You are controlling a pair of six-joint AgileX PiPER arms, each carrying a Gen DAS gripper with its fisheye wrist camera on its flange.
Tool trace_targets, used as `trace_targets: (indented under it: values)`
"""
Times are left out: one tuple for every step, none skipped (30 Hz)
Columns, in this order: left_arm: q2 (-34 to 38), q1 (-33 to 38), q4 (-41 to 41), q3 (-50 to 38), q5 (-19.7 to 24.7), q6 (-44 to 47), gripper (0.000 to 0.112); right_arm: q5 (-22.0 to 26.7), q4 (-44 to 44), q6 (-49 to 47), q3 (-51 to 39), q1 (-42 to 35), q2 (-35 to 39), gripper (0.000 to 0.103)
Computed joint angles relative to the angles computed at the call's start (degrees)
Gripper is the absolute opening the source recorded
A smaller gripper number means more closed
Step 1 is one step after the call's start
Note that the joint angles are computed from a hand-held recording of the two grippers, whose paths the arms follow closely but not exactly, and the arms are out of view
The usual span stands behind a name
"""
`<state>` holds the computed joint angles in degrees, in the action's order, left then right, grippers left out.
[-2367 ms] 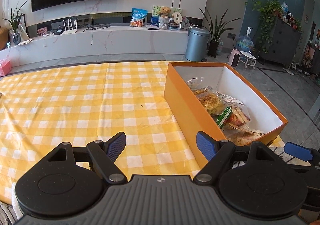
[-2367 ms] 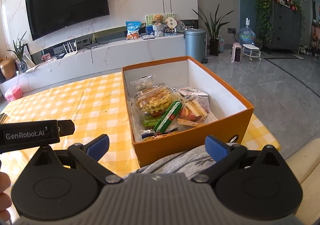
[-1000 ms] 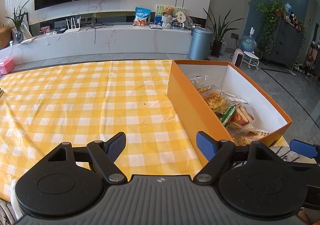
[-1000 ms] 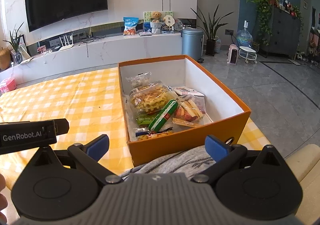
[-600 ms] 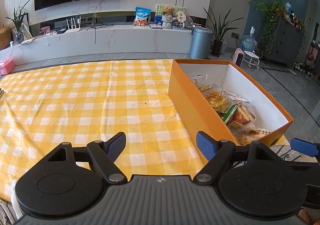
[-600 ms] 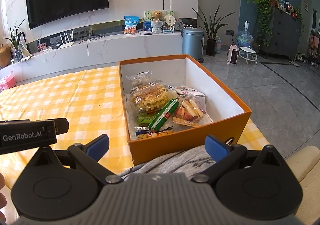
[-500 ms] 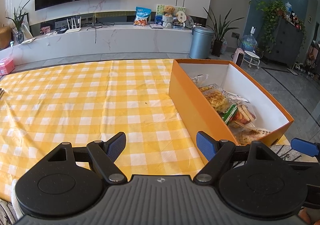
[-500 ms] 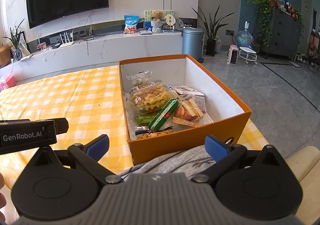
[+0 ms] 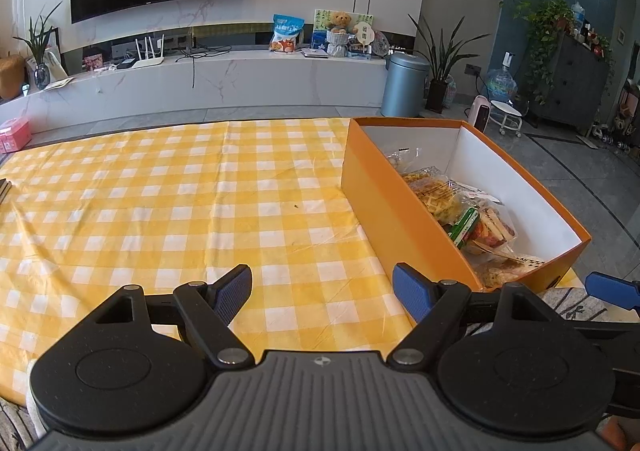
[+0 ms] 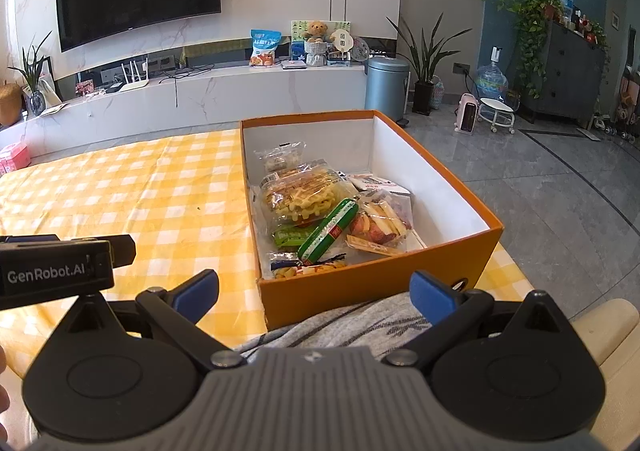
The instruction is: Organize snacks
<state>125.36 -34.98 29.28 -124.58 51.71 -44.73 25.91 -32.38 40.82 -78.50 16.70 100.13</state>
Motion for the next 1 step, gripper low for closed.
trace_targets:
  values:
    - [0.02, -0.01, 0.17, 0.07, -0.13, -0.04, 0.094, -0.04, 0.08, -0.04, 0.00, -0.02, -0.01, 0.099]
